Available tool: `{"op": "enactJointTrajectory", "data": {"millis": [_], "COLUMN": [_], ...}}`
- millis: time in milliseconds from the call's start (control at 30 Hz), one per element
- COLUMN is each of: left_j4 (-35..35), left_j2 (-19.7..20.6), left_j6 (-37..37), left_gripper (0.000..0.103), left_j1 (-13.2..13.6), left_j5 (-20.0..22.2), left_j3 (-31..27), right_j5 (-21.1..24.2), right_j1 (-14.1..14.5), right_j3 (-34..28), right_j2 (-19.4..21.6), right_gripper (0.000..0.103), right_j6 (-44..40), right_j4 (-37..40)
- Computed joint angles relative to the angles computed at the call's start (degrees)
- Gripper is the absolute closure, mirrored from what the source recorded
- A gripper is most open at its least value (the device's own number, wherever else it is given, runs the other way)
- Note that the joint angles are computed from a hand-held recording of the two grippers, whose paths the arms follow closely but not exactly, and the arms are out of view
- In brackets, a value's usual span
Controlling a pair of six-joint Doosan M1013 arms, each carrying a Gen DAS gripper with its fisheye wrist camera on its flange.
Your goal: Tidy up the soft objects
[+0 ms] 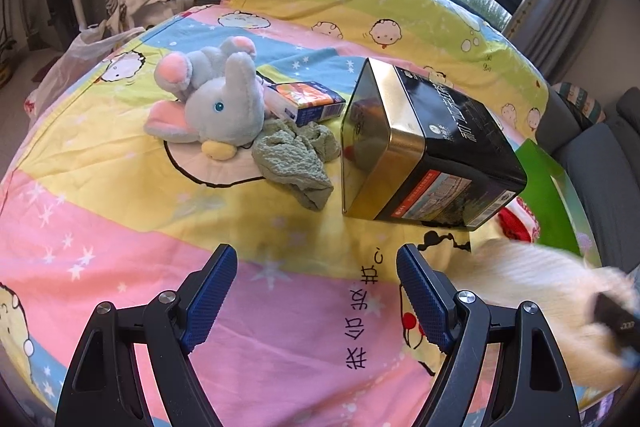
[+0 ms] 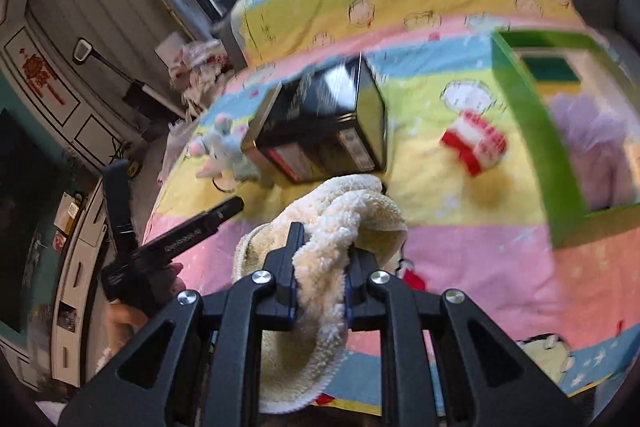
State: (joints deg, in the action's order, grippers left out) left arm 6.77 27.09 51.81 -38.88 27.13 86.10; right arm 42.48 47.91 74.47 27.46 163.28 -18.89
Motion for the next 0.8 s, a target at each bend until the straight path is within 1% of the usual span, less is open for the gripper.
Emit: {"op": "enactJointTrajectory", "data": {"millis": [67,100,167,200,267,300,333,400,433,467,500,533,600,667,733,800], "left_j4": [-2.7,-4.3,-7.5,-10.3,-16.0,-18.9,-20.7,-22.0,-22.2,-22.7,-24.3,-26.5,-28.3,-27.8,-26.5,-28.7], "left_j2": [0.1,0.1,0.2,0.2,0.2,0.3,0.4,0.6,0.7,0.8,0.9,1.2,1.7,2.1,2.5,2.8], "left_j6": [2.9,4.7,8.2,11.0,16.2,19.0,21.0,23.8,24.4,25.3,27.2,29.5,31.4,31.3,30.1,32.4], "left_gripper": [0.021,0.021,0.021,0.021,0.021,0.021,0.021,0.021,0.021,0.021,0.021,0.020,0.020,0.021,0.021,0.021], "left_j1": [0.2,0.4,0.6,0.8,1.1,1.2,1.2,1.0,0.8,0.6,0.6,0.7,0.6,0.5,0.2,0.3], "left_j5": [0.1,0.2,0.0,-0.2,-0.4,-0.1,0.3,1.2,1.4,1.7,2.1,2.8,4.3,6.0,6.7,7.6], "left_j3": [-0.1,-0.2,-0.4,-0.3,-0.3,-0.4,-0.6,-0.9,-1.0,-1.2,-1.4,-1.7,-2.2,-3.0,-3.4,-3.7], "right_j5": [-1.8,-1.9,-2.0,-1.0,0.3,0.8,0.3,-0.3,0.3,1.6,2.8,3.7,6.1,6.8,6.6,6.8], "right_j1": [-1.0,-1.5,-2.4,-2.7,-2.6,-2.5,-2.5,-2.6,-2.4,-2.1,-1.9,-1.6,-1.1,-1.0,-0.5,-0.2], "right_j3": [-0.9,-2.0,-3.6,-4.9,-6.0,-6.3,-6.2,-5.8,-5.7,-5.8,-5.7,-5.6,-5.7,-5.5,-5.1,-5.2], "right_j2": [1.9,3.5,5.4,6.8,8.0,8.4,8.3,7.9,7.6,7.3,7.0,6.7,6.1,5.5,5.0,4.9], "right_gripper": [0.087,0.087,0.087,0.086,0.083,0.083,0.082,0.070,0.054,0.034,0.029,0.027,0.028,0.023,0.022,0.022], "right_j6": [-2.3,-3.8,-6.6,-7.8,-8.2,-8.1,-7.9,-7.6,-5.8,-3.6,-1.9,-0.5,1.5,2.4,4.0,4.6], "right_j4": [3.7,6.0,9.9,11.4,10.8,9.9,9.6,9.6,7.9,5.6,3.5,1.5,-1.7,-2.9,-4.8,-5.7]}}
